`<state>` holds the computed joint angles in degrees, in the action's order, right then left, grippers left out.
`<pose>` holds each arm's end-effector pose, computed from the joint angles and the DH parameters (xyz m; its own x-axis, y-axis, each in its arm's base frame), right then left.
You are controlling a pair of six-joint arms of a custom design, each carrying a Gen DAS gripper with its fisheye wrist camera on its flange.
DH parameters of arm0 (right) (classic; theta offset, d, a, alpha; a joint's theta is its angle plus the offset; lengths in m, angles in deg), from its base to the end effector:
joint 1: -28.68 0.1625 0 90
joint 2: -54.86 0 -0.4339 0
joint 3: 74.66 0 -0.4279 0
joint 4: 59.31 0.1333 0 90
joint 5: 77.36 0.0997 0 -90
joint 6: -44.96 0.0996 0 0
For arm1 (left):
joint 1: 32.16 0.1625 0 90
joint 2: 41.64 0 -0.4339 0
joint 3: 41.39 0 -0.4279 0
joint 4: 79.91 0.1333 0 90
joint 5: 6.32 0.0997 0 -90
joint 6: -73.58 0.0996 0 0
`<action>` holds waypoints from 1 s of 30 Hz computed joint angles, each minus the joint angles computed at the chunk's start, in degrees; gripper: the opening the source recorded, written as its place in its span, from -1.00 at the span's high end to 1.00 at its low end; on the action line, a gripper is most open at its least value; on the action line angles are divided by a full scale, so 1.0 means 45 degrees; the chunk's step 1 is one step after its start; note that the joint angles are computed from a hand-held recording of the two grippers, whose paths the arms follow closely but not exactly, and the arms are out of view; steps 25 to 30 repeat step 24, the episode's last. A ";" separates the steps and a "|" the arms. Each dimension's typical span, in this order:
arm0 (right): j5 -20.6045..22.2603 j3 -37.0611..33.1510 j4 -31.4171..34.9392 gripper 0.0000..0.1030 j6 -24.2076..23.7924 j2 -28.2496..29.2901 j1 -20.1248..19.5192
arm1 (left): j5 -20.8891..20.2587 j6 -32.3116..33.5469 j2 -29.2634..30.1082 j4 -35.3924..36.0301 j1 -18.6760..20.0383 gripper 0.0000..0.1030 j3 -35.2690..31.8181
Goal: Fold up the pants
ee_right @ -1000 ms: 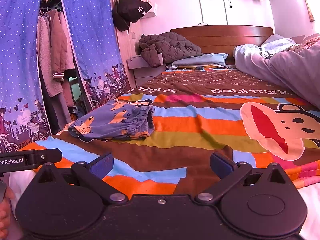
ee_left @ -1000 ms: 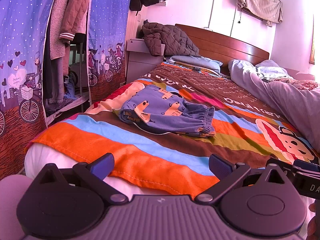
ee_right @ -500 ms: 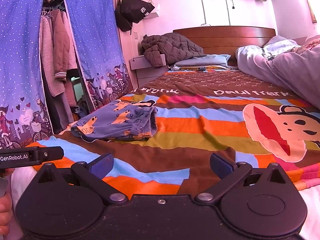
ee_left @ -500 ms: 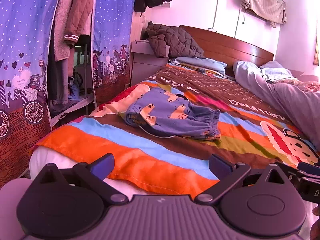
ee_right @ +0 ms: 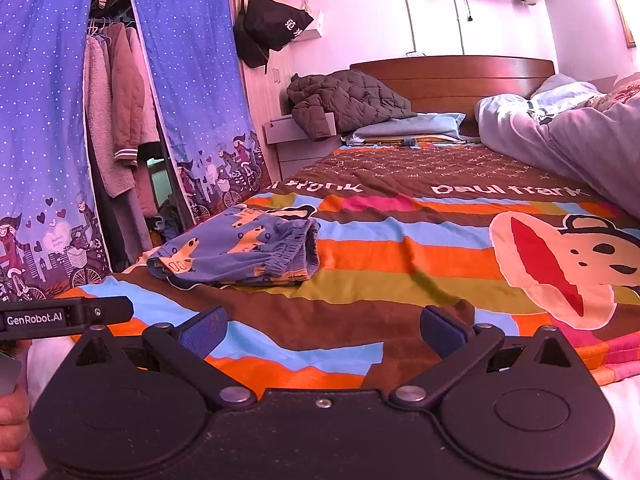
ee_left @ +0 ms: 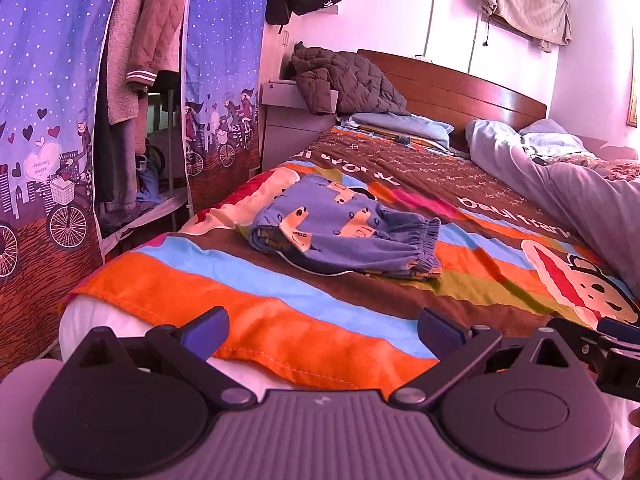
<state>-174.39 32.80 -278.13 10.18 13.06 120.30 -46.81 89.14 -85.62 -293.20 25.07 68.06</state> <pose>0.1390 -0.6294 0.1062 -0.8101 -0.1908 0.5544 -0.5782 0.4170 -0.7013 -0.1477 -0.6157 0.1245 -0.7843 -0.0627 -0.6172 0.5176 0.4823 -0.7067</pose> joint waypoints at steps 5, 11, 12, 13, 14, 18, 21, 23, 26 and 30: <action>0.0033 -0.0006 -0.0015 -0.99 0.0045 -0.0005 -0.0030 | 0.0069 -0.0015 0.0029 0.0012 -0.0013 -0.99 -0.0020; -0.0056 -0.0010 -0.0240 -0.99 0.0051 0.0046 -0.0014 | 0.0152 0.0147 0.0082 0.0035 -0.0041 -0.99 -0.0042; -0.0082 -0.0009 -0.0251 -0.99 0.0071 0.0047 -0.0011 | 0.0154 0.0162 0.0089 0.0027 -0.0041 -0.99 -0.0044; -0.0111 -0.0012 -0.0269 -0.99 0.0094 0.0059 -0.0003 | 0.0156 0.0168 0.0095 0.0023 -0.0041 -0.99 -0.0045; -0.0120 -0.0009 -0.0267 -0.99 0.0105 0.0056 -0.0007 | 0.0148 0.0144 0.0089 0.0035 -0.0041 -0.99 -0.0041; -0.0172 -0.0038 -0.0213 -0.99 0.0138 0.0077 0.0012 | 0.0150 0.0160 0.0098 0.0009 -0.0046 -0.99 -0.0041; -0.0178 -0.0041 -0.0237 -0.99 0.0118 0.0095 0.0017 | 0.0153 0.0161 0.0096 0.0007 -0.0046 -0.99 -0.0042; -0.0179 -0.0043 -0.0221 -0.99 0.0128 0.0094 0.0017 | 0.0151 0.0190 0.0107 -0.0036 -0.0040 -0.99 -0.0048; -0.0189 -0.0046 -0.0226 -0.99 0.0132 0.0100 0.0019 | 0.0167 0.0204 0.0117 -0.0049 -0.0034 -0.99 -0.0065; -0.0189 -0.0046 -0.0226 -0.99 0.0132 0.0100 0.0019 | 0.0167 0.0204 0.0117 -0.0049 -0.0034 -0.99 -0.0065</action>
